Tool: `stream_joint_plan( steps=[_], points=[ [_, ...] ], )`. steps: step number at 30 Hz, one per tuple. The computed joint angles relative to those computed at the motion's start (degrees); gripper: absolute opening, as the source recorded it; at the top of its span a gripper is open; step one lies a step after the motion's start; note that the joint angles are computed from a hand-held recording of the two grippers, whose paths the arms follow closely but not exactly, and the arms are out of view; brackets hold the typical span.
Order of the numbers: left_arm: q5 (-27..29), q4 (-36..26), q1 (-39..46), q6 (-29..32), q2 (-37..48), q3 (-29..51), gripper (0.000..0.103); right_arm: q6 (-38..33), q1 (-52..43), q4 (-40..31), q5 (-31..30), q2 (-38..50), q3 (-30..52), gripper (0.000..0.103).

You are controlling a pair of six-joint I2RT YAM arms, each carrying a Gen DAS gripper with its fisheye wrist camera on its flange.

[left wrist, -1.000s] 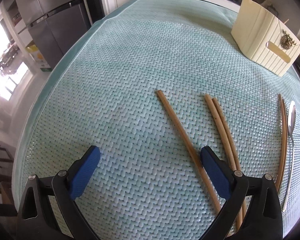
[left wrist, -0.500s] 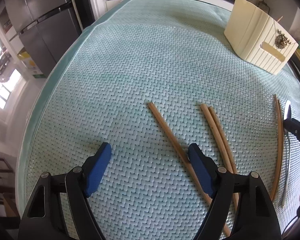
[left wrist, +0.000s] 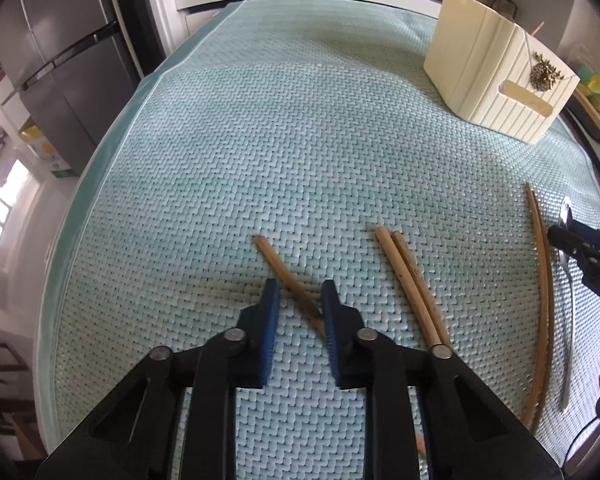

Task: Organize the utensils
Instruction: 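Grasp a wooden chopstick with the left tool while the right tool grasps the silver spoon, then lift the chopstick and spoon and carry them over the cream holder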

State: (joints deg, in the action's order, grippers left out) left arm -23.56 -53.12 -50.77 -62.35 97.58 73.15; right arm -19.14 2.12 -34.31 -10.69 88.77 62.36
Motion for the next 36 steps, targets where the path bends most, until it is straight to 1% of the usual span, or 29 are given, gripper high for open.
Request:
stream_joint_plan(
  steps=[1, 3, 5, 6, 9, 11, 15, 16, 22, 24, 28, 32, 34, 35, 36],
  points=[
    [0.35, 0.44, -0.01, 0.12, -0.36, -0.19, 0.014, -0.06, -0.96, -0.35, -1.2, -0.83, -0.12, 0.043],
    [0.95, 1.46, -0.75, -0.23, -1.62, -0.77, 0.007, -0.33, -3.23, -1.39, -3.99, -3.09, -0.27, 0.042],
    [1.05, 2.78, -0.98, 0.07, -3.28, -1.65, 0.003, -0.64, -5.41, -2.61, -6.74, -5.51, -0.21, 0.042],
    [0.37, 2.13, -2.65, -1.5, -3.64, -0.79, 0.003, -0.92, -6.84, -3.49, -8.47, -6.85, -0.16, 0.043],
    [-0.07, 4.22, -1.74, -0.31, -7.08, -2.14, 0.001, -2.17, -10.68, -6.51, -13.02, -10.51, 0.59, 0.042],
    [-0.92, 4.35, -1.98, -0.22, -9.23, -2.54, 0.001, -3.81, -13.8, -8.51, -16.33, -11.41, 2.06, 0.042],
    [-2.89, 2.18, -3.81, -0.55, -11.12, -0.82, 0.0, -6.11, -18.63, -12.57, -21.43, -14.62, 3.29, 0.042],
    [-2.7, 2.47, -3.5, -0.08, -12.09, -1.19, 0.0, -6.8, -19.85, -13.37, -22.58, -15.0, 3.54, 0.042],
    [-3.82, 1.28, -5.77, -2.0, -14.83, 1.17, 0.0, -10.2, -25.27, -17.49, -27.57, -15.49, 6.51, 0.042],
    [-2.72, 2.52, -5.01, -1.49, -16.05, 1.22, 0.0, -11.22, -26.75, -18.9, -28.85, -15.5, 7.48, 0.042],
    [-1.19, 3.03, -4.06, -0.66, -17.84, 2.34, 0.0, -12.44, -28.78, -20.54, -30.77, -15.93, 8.8, 0.042],
    [-0.33, 0.22, -2.76, -0.49, -16.98, 4.1, 0.0, -12.99, -29.97, -21.33, -31.94, -15.47, 9.69, 0.042],
    [1.53, -2.81, -1.17, 0.06, -15.0, 4.75, 0.001, -13.41, -30.58, -21.7, -32.45, -15.22, 9.85, 0.042],
    [2.13, -4.23, -0.37, 0.46, -13.63, 4.66, 0.008, -13.52, -30.8, -21.74, -32.63, -15.24, 9.8, 0.042],
    [2.83, -5.51, 0.42, 0.83, -12.11, 4.37, 0.019, -13.52, -31.0, -21.75, -32.81, -15.25, 9.75, 0.042]
  ],
)
